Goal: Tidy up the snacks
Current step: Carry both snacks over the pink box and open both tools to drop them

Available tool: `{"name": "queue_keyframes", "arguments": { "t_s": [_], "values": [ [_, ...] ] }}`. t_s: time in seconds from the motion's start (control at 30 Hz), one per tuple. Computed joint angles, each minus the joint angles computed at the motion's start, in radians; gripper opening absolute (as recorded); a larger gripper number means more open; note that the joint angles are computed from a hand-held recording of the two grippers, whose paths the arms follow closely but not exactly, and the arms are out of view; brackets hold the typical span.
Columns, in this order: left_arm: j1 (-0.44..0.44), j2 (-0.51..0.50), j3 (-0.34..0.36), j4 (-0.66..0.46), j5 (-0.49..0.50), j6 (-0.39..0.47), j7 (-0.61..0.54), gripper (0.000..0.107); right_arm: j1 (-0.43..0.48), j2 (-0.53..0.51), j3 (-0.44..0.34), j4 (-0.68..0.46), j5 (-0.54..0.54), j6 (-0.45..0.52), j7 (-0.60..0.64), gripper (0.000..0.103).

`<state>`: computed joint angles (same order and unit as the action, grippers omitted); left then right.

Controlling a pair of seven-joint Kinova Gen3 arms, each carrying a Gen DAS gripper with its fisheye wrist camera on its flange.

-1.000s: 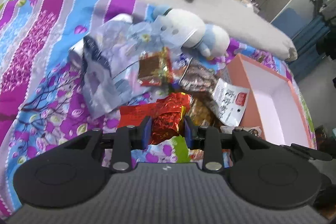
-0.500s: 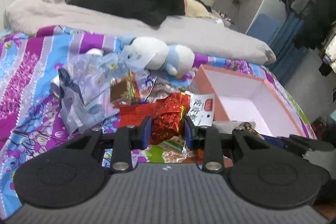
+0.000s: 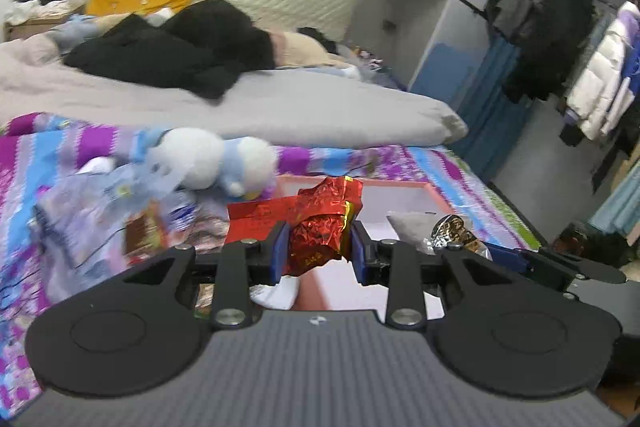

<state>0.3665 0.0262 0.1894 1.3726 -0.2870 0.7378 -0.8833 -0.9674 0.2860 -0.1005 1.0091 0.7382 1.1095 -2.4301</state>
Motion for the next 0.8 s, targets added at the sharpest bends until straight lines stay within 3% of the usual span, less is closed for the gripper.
{"name": "queue_keyframes", "arguments": {
  "t_s": [0.23, 0.5, 0.8],
  "values": [
    [0.04, 0.169, -0.012, -0.16, 0.074, 0.016, -0.092, 0.037, 0.087, -0.011, 0.019, 0.039, -0.027, -0.006, -0.012, 0.063],
    [0.076, 0.382, -0.05, -0.373, 0.176, 0.107, -0.23, 0.037, 0.21, 0.024, 0.036, 0.078, -0.134, -0.056, 0.019, 0.063],
    [0.077, 0.514, -0.075, -0.478, 0.263, 0.167, -0.306, 0.037, 0.283, 0.062, 0.048, 0.129, -0.248, -0.102, 0.047, 0.063]
  ]
}}
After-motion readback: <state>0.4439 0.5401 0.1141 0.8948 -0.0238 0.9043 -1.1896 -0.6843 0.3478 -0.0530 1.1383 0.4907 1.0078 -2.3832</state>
